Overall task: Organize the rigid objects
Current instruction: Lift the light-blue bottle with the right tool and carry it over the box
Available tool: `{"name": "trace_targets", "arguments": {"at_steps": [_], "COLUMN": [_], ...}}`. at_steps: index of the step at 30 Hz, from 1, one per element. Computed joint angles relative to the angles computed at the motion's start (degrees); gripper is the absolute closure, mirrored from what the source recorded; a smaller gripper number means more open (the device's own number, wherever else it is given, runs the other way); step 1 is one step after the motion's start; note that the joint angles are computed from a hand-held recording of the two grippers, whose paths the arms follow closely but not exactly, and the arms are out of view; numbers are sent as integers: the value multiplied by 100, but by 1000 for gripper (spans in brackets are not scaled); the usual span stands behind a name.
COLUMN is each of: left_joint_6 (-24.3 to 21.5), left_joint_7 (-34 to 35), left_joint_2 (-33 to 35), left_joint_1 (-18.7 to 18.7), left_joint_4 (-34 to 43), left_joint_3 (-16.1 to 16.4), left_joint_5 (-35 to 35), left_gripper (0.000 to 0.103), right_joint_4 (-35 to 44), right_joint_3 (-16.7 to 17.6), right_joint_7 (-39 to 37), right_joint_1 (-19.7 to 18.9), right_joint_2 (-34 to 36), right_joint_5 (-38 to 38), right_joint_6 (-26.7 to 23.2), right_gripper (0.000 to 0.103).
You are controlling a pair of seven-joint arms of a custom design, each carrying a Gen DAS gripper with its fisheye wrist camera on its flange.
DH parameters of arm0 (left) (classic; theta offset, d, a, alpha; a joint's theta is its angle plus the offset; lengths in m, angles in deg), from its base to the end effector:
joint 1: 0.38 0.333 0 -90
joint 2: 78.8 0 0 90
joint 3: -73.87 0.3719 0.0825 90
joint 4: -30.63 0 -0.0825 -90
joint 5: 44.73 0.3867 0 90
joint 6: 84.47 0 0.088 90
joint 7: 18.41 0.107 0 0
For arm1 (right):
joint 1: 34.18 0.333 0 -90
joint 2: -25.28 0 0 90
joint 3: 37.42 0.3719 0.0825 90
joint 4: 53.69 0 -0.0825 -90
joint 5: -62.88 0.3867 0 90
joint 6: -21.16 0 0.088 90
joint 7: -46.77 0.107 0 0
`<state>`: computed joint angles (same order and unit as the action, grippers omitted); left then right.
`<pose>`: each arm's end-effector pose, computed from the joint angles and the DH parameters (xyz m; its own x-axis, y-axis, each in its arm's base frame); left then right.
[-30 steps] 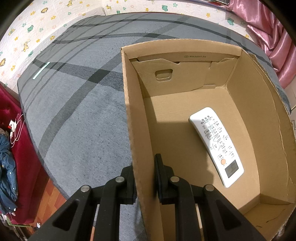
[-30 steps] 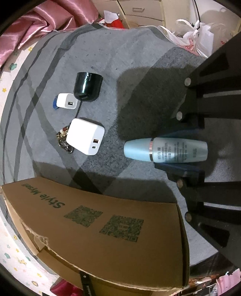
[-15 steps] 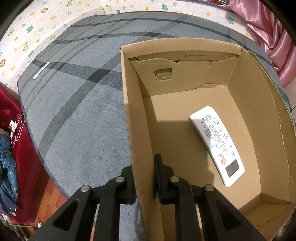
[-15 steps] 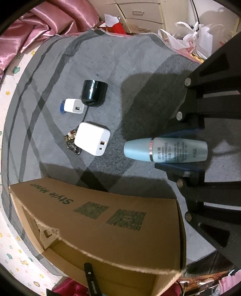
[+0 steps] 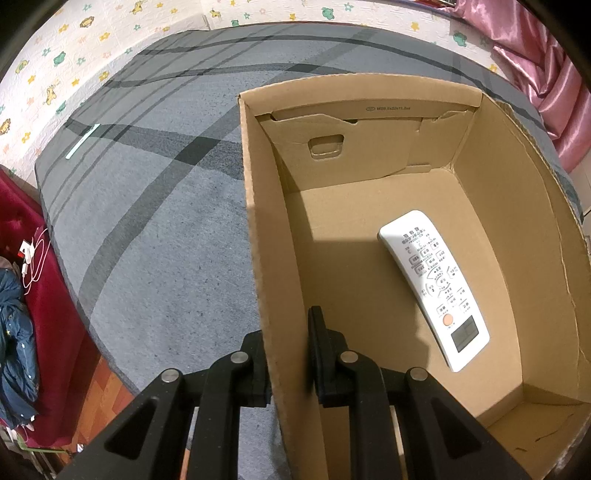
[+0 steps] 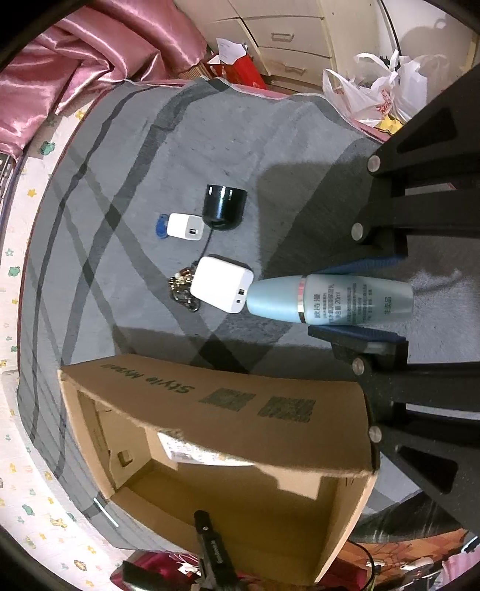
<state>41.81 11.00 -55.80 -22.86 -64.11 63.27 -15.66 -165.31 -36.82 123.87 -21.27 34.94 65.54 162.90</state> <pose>0.6105 -0.3556 0.4500 0.2428 -0.9663 -0.0856 -0.9069 -0.1948 -0.3736 0.6194 0.1483 0.4860 0.4097 -0.9114 0.0375 -0.8492 -0.3961 -0.3492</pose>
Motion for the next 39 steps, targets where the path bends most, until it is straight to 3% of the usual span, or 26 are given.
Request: {"name": "trace_targets", "arguments": {"at_steps": [39], "left_joint_6": [56], "left_joint_7": [29], "left_joint_2": [-4], "left_joint_1": [34], "left_joint_4": [-17], "left_joint_3": [0], "left_joint_5": [-65], "left_gripper": [86], "right_joint_4": [1269], "right_joint_3": [222], "right_joint_7": [-263], "right_joint_1": [379], "right_joint_2": [318], "right_joint_5": [218], "right_joint_6": [-350], "right_gripper": [76]}}
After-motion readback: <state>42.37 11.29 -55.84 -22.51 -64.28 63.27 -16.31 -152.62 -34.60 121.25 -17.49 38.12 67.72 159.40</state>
